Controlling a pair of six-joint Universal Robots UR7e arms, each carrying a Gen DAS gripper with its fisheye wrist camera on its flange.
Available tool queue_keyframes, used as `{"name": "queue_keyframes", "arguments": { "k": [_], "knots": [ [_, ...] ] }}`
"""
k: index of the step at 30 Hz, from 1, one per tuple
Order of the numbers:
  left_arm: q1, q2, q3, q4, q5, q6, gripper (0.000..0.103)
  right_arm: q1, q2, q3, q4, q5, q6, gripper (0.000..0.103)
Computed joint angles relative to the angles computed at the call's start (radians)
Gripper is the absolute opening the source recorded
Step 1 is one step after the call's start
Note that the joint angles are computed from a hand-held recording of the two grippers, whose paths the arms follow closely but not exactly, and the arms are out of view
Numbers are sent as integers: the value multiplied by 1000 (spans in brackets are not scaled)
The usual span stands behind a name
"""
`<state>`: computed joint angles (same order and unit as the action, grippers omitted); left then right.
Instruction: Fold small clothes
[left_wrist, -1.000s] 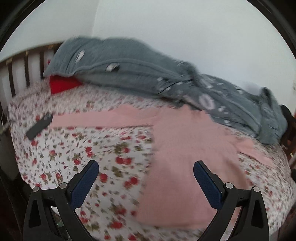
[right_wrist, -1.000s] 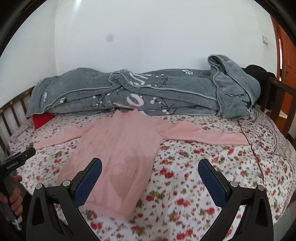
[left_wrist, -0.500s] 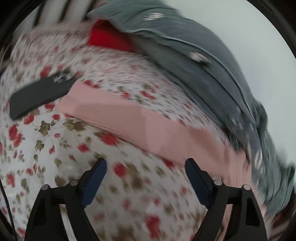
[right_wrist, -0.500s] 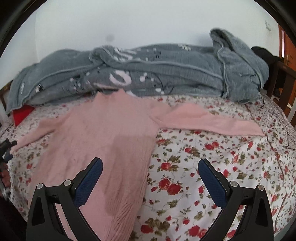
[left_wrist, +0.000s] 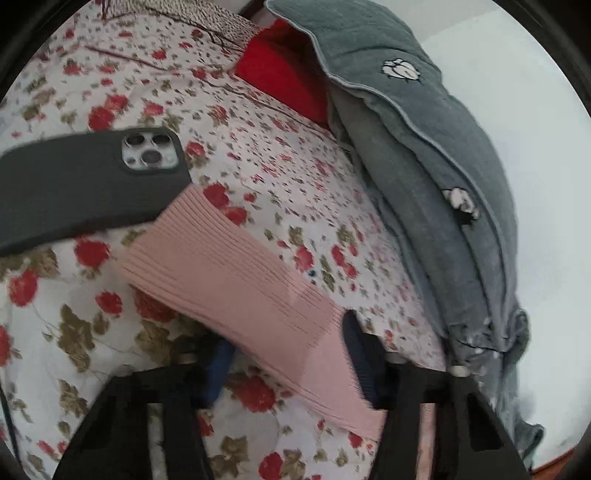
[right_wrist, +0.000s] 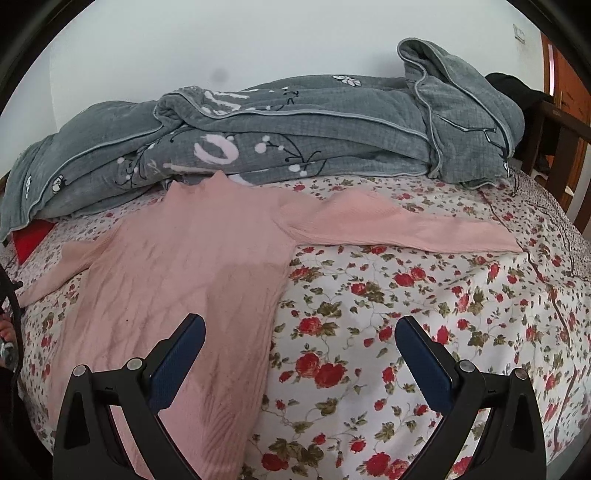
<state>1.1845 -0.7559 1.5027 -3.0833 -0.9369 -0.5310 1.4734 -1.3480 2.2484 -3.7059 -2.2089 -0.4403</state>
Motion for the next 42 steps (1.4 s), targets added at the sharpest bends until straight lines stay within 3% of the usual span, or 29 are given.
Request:
{"name": "queue_keyframes", "arguments": {
  "k": [1, 2, 7, 12, 18, 27, 31, 35, 37, 39, 41, 42],
  "knots": [
    [-5, 1, -15, 31, 26, 2, 12, -5, -3, 3, -3, 2, -2, 102],
    [-9, -2, -21, 48, 42, 10, 6, -12, -9, 8, -2, 4, -1, 102],
    [-102, -13, -22, -11, 122, 141, 7, -49, -67, 43, 24, 56, 1, 102],
    [-250, 71, -139, 31, 198, 339, 7, -83, -144, 88, -3, 114, -55, 102],
    [-372, 280, -360, 134, 176, 470, 7, -163, -267, 135, 10, 170, -105, 102],
    [-460, 696, -841, 511, 38, 558, 7, -341, -428, 161, 107, 307, -73, 102],
    [-467, 769, -854, 554, 35, 571, 7, -396, -438, 145, 141, 330, -67, 102],
    [-439, 762, -801, 554, -62, 513, 8, -438, -433, 116, 173, 360, -70, 102],
    [-428, 762, -790, 555, -94, 491, 18, -448, -422, 92, 191, 371, -66, 102],
    [-416, 773, -803, 573, -109, 467, 39, -450, -396, 60, 193, 377, -65, 102],
    [-414, 776, -805, 563, -137, 482, 47, -449, -366, 25, 193, 372, -67, 102],
    [-416, 765, -779, 527, -152, 503, 58, -449, -348, 4, 192, 368, -69, 102]
  ]
}}
